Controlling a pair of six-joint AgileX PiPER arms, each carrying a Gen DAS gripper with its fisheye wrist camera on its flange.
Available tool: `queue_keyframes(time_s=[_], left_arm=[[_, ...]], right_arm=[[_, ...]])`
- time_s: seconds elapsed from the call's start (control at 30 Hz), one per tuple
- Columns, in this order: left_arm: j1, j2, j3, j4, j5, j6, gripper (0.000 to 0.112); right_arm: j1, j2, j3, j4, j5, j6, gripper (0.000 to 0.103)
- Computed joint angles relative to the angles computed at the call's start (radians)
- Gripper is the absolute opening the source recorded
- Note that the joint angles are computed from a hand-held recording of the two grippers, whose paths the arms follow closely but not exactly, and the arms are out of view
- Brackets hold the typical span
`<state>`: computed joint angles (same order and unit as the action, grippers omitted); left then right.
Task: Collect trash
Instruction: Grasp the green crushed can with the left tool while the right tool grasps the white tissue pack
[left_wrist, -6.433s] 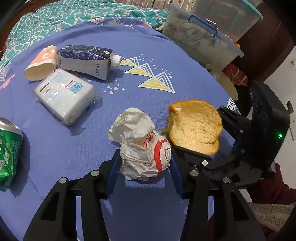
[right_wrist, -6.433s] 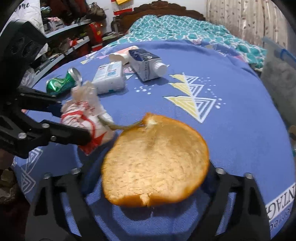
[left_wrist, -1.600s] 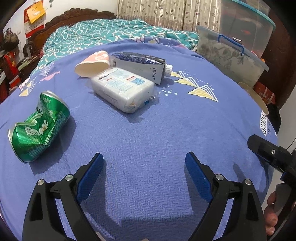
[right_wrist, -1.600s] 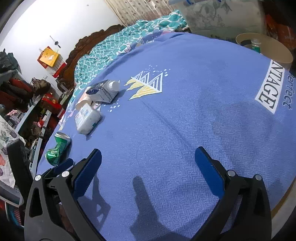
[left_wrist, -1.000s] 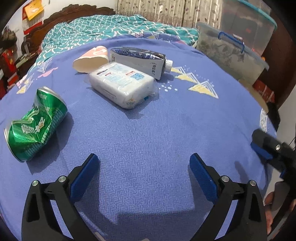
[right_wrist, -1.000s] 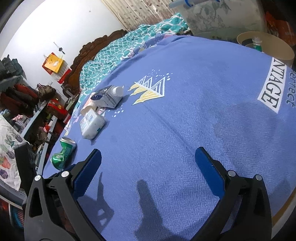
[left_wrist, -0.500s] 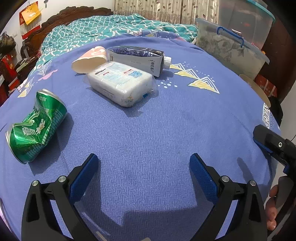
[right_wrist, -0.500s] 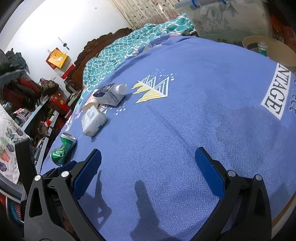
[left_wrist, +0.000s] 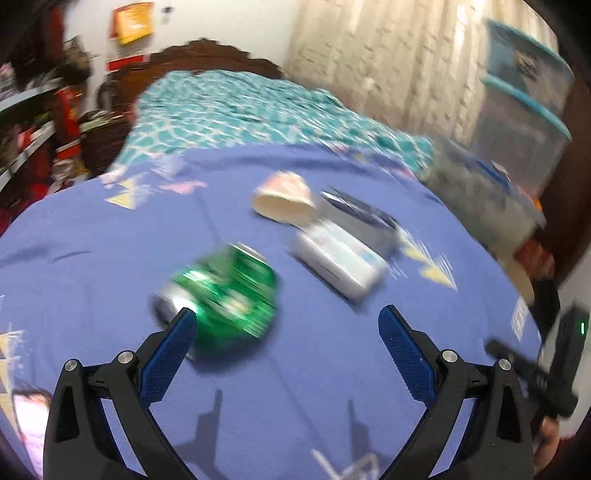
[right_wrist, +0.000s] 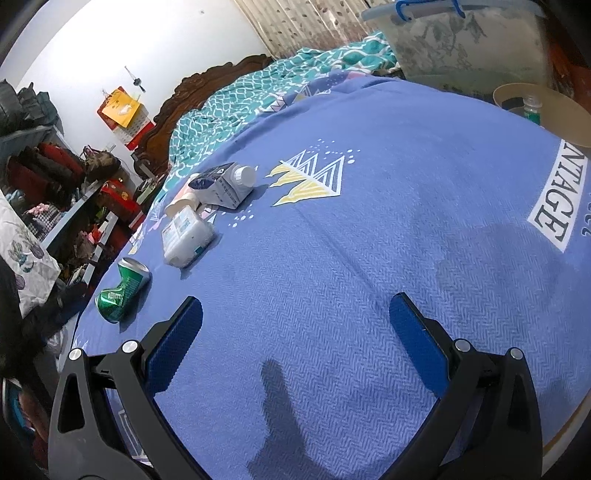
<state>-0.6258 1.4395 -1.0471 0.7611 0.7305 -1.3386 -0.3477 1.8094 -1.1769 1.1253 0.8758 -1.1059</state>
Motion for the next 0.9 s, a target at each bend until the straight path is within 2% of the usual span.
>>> queue_keyframes(time_s=[0.07,0.17,0.23,0.33,0.4,0.47,0.5,0.57,0.63,0.77,0.9], left_arm=[[0.087,0.009,-0.024,-0.071,0.015,0.079,0.094],[0.225,0.026,-0.03,-0.181,-0.023,0.184,0.094],[0.312,0.041,-0.027,-0.302,-0.065,0.288,0.092],[0.381,0.052,-0.013,-0.418,-0.104,0.395,0.09],[0.396,0.079,-0.015,-0.469,-0.118,0.434,0.088],[0.405,0.089,0.007,-0.531,-0.14,0.484,0.071],[0.413,0.093,0.014,-0.582,-0.155,0.53,0.069],[0.415,0.085,0.043,-0.651,-0.192,0.587,0.058],[0.376,0.077,0.048,-0.588,-0.181,0.517,0.058],[0.344,0.054,0.079,-0.6,-0.195,0.49,0.057],[0.322,0.02,0.113,-0.635,-0.211,0.482,0.057]], right_arm=[[-0.004,0.005,-0.009,-0.007,0.014,0.001,0.1],[-0.016,0.014,-0.025,-0.018,0.046,0.016,0.1],[-0.019,0.02,-0.035,-0.024,0.071,0.019,0.1],[-0.006,0.026,-0.049,-0.034,0.102,0.006,0.096],[0.01,0.028,-0.062,-0.044,0.115,-0.004,0.09],[0.038,0.038,-0.095,-0.057,0.138,-0.001,0.085],[0.053,0.042,-0.112,-0.062,0.144,0.006,0.084],[0.091,0.048,-0.151,-0.072,0.145,0.018,0.084],[0.145,0.059,-0.201,-0.092,0.131,0.021,0.084],[0.269,0.102,-0.314,-0.16,0.075,0.047,0.085],[0.382,0.189,-0.464,-0.279,0.017,0.149,0.092]])
